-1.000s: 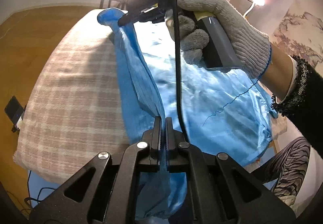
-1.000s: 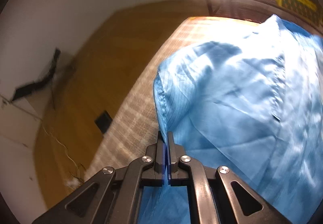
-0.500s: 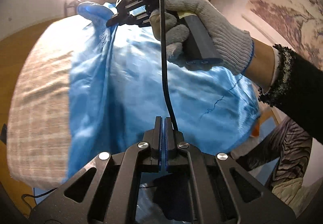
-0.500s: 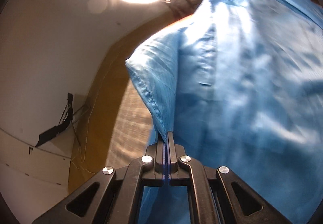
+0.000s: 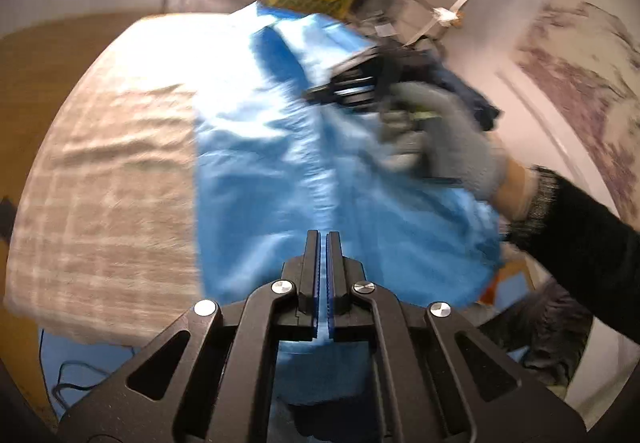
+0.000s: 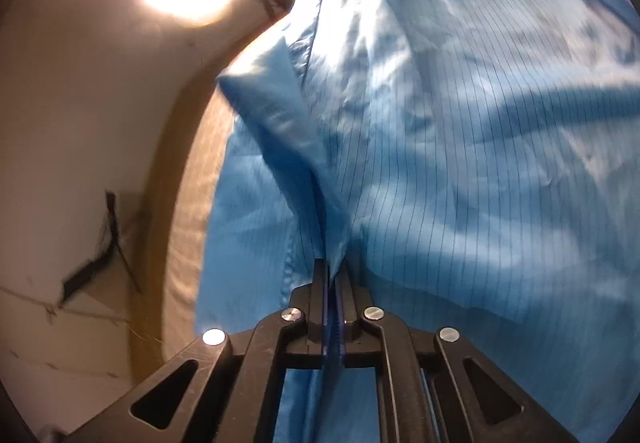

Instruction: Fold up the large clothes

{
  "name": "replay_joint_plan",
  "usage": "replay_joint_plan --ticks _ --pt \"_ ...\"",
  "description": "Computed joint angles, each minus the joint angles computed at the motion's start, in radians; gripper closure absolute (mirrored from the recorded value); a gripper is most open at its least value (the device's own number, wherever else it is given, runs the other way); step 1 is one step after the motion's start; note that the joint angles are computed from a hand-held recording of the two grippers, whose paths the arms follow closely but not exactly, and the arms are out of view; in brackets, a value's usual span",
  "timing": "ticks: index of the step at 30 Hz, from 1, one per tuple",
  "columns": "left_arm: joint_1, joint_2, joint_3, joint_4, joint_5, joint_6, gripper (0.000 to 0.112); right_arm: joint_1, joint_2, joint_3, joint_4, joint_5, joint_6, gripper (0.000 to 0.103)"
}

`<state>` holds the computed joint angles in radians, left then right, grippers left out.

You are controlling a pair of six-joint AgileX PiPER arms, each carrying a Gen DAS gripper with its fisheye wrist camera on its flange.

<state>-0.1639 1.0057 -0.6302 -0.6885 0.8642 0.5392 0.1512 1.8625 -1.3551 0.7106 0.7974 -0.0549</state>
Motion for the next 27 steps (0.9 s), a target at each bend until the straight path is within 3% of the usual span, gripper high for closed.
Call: replay_joint_plan --ticks 3,4,9,18,20,21,22,23,24,27 --pt "0.027 0.135 0.033 -0.019 -0.038 0.06 0.112 0.023 -0.03 -0.035 -0.136 0.019 0.036 0.057" --pt "0.009 0.161 0.043 -0.011 -0.06 0.061 0.112 0.022 -0.054 -0.038 -0.185 0.018 0.032 0.053" --pt "-0.068 0.242 0.077 -0.018 -0.133 0.091 0.112 0.055 -0.058 -0.109 -0.345 0.017 0.055 0.045" --pt "-0.136 0.277 0.079 -0.051 -0.183 0.084 0.112 0.129 0.135 -0.417 -0.577 0.043 0.23 0.034" --pt "-0.133 0.28 0.084 -0.067 -0.186 0.104 0.112 0.146 0.206 -0.527 -0.634 0.086 0.256 0.034" --pt "-0.129 0.28 0.085 -0.073 -0.184 0.111 0.112 0.151 0.24 -0.578 -0.655 0.112 0.266 0.045" --pt "-0.12 0.278 0.086 -0.076 -0.177 0.121 0.112 0.153 0.285 -0.646 -0.676 0.154 0.277 0.075" --pt "-0.116 0.277 0.086 -0.077 -0.174 0.126 0.112 0.15 0.324 -0.705 -0.68 0.199 0.282 0.09" --pt "-0.114 0.274 0.086 -0.073 -0.17 0.126 0.112 0.141 0.349 -0.74 -0.672 0.226 0.286 0.098" --pt "-0.104 0.268 0.089 -0.081 -0.149 0.137 0.112 0.101 0.346 -0.702 -0.674 0.178 0.316 0.103"
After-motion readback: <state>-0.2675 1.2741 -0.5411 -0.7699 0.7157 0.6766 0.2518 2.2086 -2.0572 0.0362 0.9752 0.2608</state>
